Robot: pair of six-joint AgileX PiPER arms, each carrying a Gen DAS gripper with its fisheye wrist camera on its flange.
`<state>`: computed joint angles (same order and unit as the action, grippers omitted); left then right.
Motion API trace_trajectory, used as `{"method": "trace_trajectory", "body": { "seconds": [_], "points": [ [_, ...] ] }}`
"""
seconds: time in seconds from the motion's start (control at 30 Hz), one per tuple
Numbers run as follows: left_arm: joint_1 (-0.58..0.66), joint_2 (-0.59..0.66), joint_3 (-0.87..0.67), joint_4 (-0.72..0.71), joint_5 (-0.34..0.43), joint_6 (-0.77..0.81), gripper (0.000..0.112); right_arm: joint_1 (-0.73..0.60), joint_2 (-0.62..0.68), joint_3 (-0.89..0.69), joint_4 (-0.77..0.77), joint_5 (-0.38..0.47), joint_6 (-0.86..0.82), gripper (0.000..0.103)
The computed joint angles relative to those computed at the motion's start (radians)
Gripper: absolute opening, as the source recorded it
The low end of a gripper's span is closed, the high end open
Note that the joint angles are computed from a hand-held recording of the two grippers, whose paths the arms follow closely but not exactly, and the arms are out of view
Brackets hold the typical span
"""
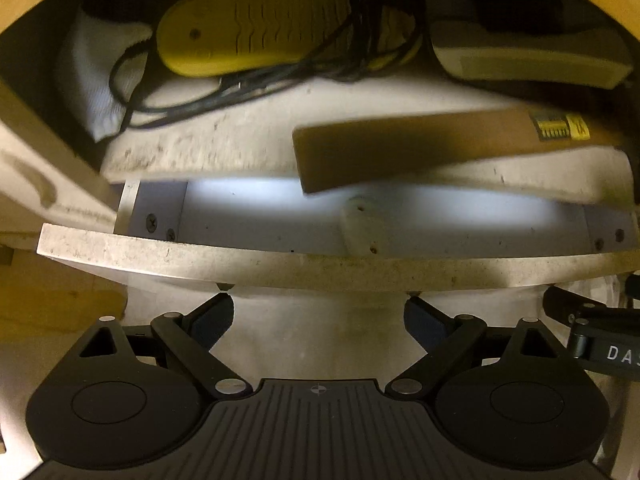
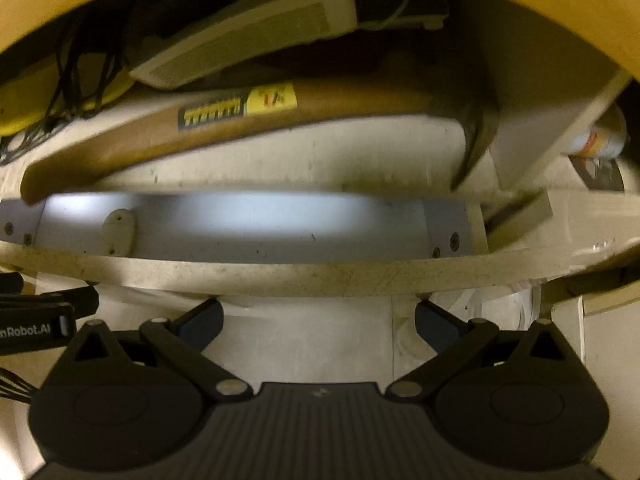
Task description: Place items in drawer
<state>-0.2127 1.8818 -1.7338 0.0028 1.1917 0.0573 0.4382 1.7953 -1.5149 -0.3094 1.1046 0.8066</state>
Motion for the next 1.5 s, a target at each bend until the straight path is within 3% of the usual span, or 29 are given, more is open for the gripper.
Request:
{"method": "trace_trajectory", "body": {
  "seconds": [0.7,0.8,0.87,0.93,1.03,1.33,1.5],
  "points": [
    [-0.040,0.012,-0.035,0.029,-0.012,-0.051,0.095,0.014,0.136,-0.123,-0.085,-0.033,0.075,0.103],
    [-0.039,0.029,-0.054,0.024,-0.009,-0.053,0.095,-0.012,0.163,-0.180,-0.025,-0.003,-0.009,0.103],
    [-0.036,0.066,-0.096,0.021,0.000,-0.054,0.095,-0.099,0.193,-0.217,-0.034,-0.060,-0.042,0.103],
    [-0.026,0.120,-0.157,0.018,0.009,-0.043,0.095,-0.061,0.098,-0.094,-0.003,-0.046,-0.053,0.103],
    [-0.009,0.161,-0.197,0.010,0.011,-0.029,0.094,-0.035,0.069,-0.030,-0.078,-0.069,0.019,0.103],
    [0.006,0.084,-0.131,-0.012,-0.015,-0.038,0.094,-0.015,0.001,0.025,-0.080,-0.045,0.030,0.103],
    [0.004,-0.005,-0.052,-0.015,-0.050,-0.023,0.094,0.031,-0.070,0.061,-0.091,0.010,0.056,0.103]
  ]
}}
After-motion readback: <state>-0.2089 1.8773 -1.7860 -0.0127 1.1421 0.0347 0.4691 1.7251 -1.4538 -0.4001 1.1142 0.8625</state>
